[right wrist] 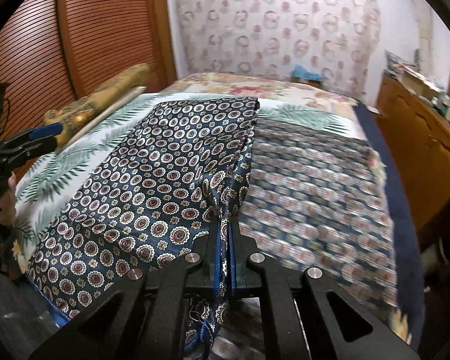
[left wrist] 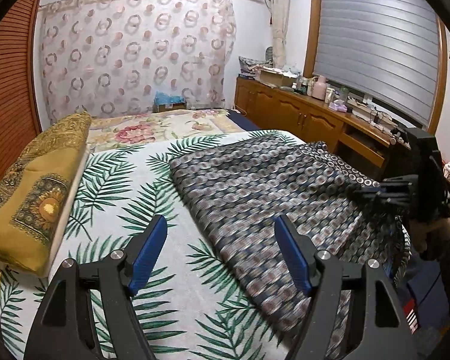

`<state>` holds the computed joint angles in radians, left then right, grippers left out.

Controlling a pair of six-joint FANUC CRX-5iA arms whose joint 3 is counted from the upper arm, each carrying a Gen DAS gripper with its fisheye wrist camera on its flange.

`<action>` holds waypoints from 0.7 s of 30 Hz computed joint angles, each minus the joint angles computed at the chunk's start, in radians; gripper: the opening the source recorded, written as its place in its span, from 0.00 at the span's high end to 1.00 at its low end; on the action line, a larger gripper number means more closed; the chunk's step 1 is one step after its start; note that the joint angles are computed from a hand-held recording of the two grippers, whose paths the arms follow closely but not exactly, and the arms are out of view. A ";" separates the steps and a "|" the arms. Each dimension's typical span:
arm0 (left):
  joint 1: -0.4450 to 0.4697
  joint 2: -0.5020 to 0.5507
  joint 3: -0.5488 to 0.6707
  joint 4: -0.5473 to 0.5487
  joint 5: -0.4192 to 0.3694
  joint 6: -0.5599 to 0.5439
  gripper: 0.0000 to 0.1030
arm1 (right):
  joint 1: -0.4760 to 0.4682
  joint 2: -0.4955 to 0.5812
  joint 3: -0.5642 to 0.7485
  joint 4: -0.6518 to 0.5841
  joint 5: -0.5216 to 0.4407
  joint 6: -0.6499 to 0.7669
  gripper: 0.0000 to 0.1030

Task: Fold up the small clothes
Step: 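Grasp the robe edge with the right gripper and fold it toward the center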

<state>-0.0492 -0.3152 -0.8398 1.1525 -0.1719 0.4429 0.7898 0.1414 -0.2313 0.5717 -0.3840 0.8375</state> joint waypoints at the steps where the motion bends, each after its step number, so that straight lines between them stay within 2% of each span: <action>1: -0.001 0.004 0.002 -0.003 -0.003 0.001 0.27 | -0.012 -0.015 -0.030 0.052 0.005 -0.055 0.96; 8: 0.016 0.048 0.036 -0.091 -0.062 0.073 0.27 | -0.062 -0.093 -0.177 0.341 -0.038 -0.363 0.96; 12: 0.015 0.077 0.054 -0.100 -0.103 0.093 0.27 | -0.070 -0.111 -0.221 0.446 -0.077 -0.492 0.96; 16: 0.018 0.108 0.086 -0.157 -0.139 0.145 0.27 | -0.065 -0.097 -0.223 0.479 -0.089 -0.549 0.96; 21: 0.020 0.154 0.123 -0.189 -0.189 0.159 0.27 | -0.033 -0.063 -0.178 0.451 -0.133 -0.544 0.96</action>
<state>-0.0290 -0.1617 -0.7166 0.9638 -0.3611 0.6020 0.7571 0.0788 -0.4090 1.0225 -0.5168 0.2935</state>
